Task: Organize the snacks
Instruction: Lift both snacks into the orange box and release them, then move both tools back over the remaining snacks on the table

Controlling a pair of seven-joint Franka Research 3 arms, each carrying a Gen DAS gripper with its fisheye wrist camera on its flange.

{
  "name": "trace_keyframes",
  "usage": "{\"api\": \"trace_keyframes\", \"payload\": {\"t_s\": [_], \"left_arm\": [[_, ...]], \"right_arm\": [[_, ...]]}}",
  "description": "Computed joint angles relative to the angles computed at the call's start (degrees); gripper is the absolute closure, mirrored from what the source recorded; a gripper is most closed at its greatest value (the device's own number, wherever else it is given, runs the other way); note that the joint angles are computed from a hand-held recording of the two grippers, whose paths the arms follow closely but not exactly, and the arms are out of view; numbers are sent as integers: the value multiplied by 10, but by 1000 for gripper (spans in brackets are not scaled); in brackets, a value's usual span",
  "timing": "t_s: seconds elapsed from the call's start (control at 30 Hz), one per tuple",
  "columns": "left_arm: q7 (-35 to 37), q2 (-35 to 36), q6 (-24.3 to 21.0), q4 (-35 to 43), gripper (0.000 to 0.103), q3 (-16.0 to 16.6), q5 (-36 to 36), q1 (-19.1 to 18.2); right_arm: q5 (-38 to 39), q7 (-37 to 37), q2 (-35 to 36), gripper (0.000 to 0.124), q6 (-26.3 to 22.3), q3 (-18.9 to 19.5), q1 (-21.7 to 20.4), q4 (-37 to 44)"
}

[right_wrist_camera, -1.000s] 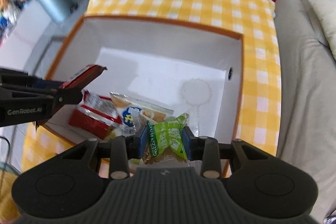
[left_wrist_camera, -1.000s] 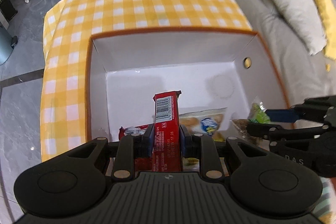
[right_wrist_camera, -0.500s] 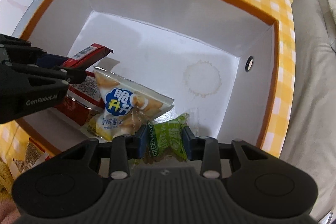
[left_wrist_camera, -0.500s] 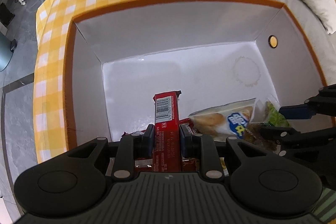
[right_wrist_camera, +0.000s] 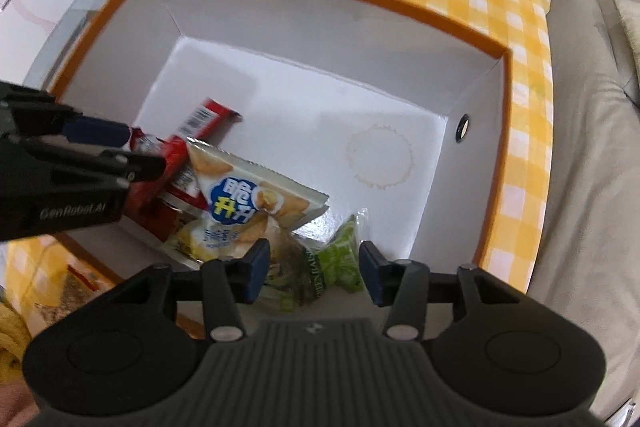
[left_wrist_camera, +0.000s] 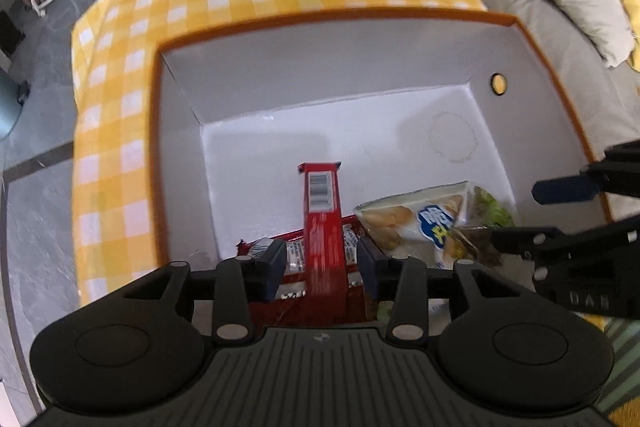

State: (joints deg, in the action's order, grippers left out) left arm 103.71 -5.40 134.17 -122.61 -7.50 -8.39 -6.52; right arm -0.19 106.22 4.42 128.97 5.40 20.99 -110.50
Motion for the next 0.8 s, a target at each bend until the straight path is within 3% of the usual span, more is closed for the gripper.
{"api": "trace_keyframes", "payload": {"t_s": [0.47, 0.73, 0.8], "left_arm": [[74, -198, 13, -117, 46, 45, -5, -24], [100, -328, -20, -208, 45, 74, 25, -33], [97, -352, -22, -230, 39, 80, 32, -31]], "right_arm": [[27, 78, -170, 62, 86, 37, 3, -135], [28, 150, -275, 48, 153, 85, 11, -248], [51, 163, -297, 43, 177, 90, 23, -283]]}}
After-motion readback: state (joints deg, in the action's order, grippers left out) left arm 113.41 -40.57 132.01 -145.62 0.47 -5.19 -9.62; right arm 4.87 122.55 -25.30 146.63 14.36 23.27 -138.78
